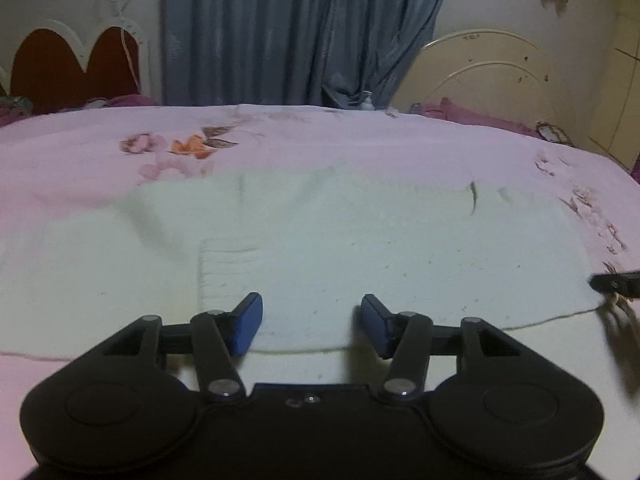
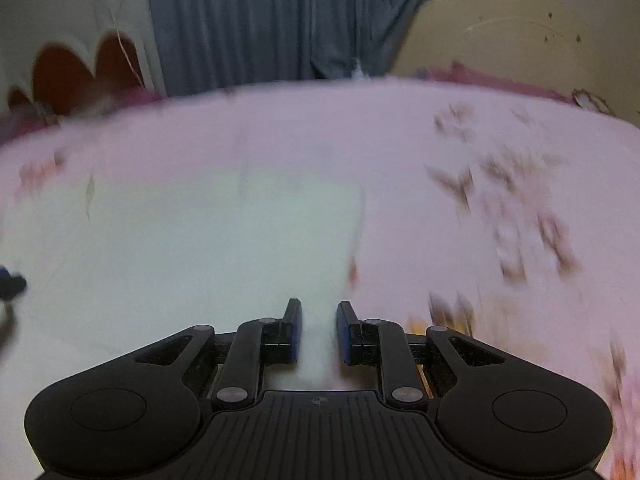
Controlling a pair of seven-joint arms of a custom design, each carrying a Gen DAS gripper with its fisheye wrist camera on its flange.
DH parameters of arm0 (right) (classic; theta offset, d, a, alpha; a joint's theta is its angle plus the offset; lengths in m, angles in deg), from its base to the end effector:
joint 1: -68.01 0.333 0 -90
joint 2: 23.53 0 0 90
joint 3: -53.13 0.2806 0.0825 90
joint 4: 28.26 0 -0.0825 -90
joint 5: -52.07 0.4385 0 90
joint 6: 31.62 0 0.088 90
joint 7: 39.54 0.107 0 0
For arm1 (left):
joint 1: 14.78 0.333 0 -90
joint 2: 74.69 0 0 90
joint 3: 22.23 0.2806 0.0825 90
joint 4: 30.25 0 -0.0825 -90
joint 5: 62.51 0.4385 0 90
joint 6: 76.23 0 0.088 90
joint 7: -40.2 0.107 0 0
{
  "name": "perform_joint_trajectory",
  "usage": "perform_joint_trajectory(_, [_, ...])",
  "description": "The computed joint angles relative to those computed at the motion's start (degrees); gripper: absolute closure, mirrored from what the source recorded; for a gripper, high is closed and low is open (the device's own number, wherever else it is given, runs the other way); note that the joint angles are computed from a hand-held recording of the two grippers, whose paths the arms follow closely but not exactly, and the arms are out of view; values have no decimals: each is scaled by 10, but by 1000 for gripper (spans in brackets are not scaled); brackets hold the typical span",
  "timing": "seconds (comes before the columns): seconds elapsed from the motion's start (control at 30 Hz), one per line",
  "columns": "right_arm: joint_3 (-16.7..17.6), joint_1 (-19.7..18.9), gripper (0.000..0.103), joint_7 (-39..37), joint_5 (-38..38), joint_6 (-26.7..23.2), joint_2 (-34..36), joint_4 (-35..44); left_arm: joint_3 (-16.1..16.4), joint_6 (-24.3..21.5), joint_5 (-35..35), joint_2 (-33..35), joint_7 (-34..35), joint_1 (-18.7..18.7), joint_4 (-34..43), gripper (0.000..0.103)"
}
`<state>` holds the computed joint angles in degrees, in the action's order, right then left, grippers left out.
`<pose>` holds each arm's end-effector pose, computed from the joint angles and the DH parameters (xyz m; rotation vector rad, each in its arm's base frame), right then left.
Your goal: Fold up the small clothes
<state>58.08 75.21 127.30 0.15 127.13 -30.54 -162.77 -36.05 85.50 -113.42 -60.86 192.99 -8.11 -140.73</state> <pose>0.5466 0.1524 0.3605 -1.4581 2.1009 -0.7380 0.6802 -0.0398 0.3623 -1.3942 2.1694 -0.9968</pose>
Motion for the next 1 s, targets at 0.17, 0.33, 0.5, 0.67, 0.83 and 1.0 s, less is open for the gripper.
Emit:
perform_joint_trajectory(0.17, [20, 10, 85, 30, -33, -19, -29, -19, 0, 12, -3, -6, 16, -2, -16, 46])
perform_joint_trajectory(0.33, [30, 17, 83, 66, -31, -43, -39, -16, 3, -6, -99, -42, 69, 19, -31, 27])
perform_joint_trajectory(0.5, [59, 18, 31, 165, -98, -83, -67, -22, 56, -5, -88, -42, 11, 32, -27, 28])
perform_joint_trajectory(0.67, [59, 35, 50, 168, -82, -69, -62, -19, 101, -9, -26, 8, -138, 77, 32, 41])
perform_joint_trajectory(0.83, [59, 52, 51, 165, -66, -78, -26, 12, 95, -58, -52, 97, -253, 154, 151, 45])
perform_joint_trajectory(1.0, [45, 72, 51, 180, -65, -88, 14, 60, 58, -64, -87, 167, -318, 209, 239, 52])
